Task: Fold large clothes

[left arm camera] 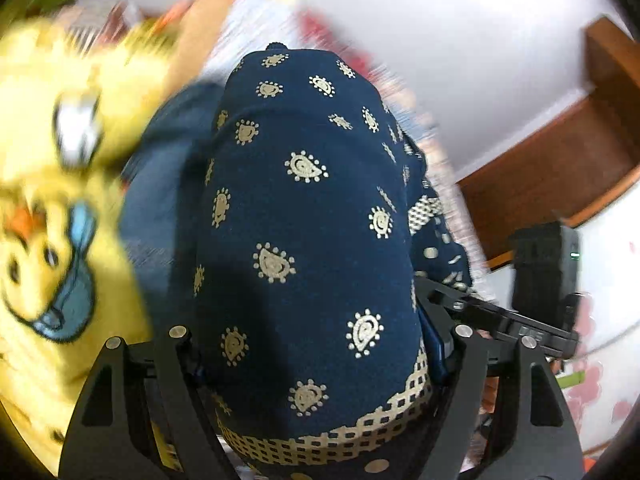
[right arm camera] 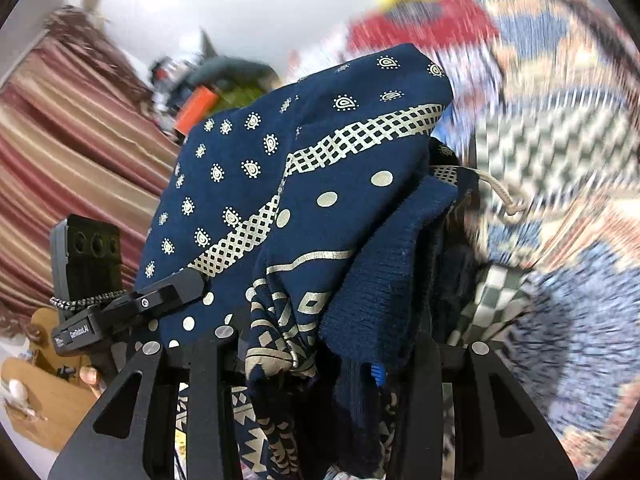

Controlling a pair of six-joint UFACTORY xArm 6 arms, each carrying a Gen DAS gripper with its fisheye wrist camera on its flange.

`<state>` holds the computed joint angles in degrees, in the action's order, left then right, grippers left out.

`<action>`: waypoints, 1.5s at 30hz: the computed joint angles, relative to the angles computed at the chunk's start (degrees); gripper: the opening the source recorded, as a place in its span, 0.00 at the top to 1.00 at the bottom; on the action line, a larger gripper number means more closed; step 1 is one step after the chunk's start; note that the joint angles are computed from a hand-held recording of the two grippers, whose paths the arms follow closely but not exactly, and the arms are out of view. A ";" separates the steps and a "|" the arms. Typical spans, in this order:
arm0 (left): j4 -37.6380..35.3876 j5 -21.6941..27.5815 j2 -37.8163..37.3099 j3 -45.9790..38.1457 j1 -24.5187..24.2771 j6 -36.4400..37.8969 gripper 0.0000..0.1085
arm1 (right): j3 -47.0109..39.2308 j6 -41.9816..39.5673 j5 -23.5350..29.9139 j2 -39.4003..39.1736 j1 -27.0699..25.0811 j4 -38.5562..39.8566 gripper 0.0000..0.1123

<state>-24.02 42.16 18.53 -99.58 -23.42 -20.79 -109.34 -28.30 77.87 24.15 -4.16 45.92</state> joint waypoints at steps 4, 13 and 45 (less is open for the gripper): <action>-9.88 -6.17 -2.89 9.03 0.77 5.99 0.26 | 3.30 -2.81 -1.29 1.28 0.26 0.29 0.67; 15.10 -0.66 -6.75 8.31 -3.62 -10.80 0.23 | 11.07 -8.29 -3.74 -7.31 -0.80 -7.84 0.60; 101.42 30.22 -24.74 -2.11 -48.04 -47.71 0.22 | 38.01 -25.42 -18.17 -61.69 -11.51 20.81 0.58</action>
